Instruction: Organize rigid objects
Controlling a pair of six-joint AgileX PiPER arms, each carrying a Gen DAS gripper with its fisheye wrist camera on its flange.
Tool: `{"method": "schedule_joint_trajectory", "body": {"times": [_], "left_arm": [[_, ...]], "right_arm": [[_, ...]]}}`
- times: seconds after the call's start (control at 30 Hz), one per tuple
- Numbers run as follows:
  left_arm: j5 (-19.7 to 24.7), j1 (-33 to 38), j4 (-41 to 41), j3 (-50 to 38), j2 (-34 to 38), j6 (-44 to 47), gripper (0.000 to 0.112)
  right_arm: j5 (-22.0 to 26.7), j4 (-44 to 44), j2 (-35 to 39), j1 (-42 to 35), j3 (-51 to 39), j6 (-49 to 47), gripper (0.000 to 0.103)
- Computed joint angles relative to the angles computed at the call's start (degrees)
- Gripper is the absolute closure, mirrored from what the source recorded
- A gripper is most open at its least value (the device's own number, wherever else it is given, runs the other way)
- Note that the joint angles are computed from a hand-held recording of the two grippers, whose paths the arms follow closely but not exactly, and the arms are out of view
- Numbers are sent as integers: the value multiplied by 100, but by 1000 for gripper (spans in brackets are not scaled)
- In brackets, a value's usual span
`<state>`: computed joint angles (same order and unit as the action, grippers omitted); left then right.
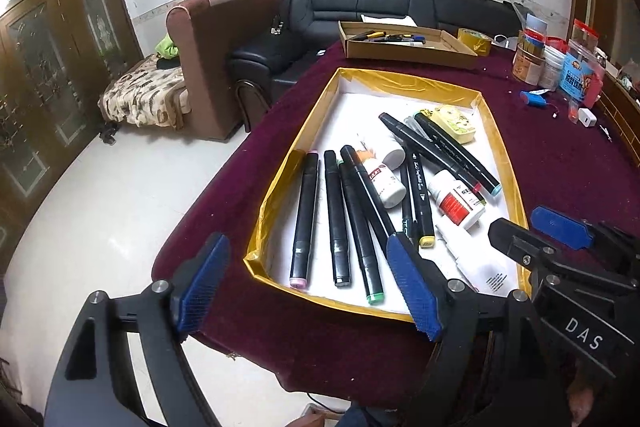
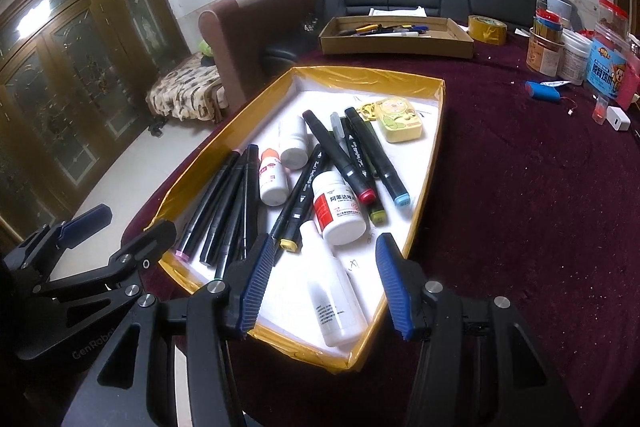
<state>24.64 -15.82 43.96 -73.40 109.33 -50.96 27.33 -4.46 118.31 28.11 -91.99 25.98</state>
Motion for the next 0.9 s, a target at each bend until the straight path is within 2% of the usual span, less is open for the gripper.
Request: {"method": "schedule_joint_trajectory", "body": {"times": [0.37,0.5,0.9], "left_arm": [[54,87,-98,-197,187,153,31],[133,48,131,-225,222,-36,31],[192,91,-103,-367,318,252,31]], "right_arm": [[141,-12,194,2,-257,71,55],[165,-107,225,35,-317,125,55],[202,-117,286,38,-412,197,55]]}}
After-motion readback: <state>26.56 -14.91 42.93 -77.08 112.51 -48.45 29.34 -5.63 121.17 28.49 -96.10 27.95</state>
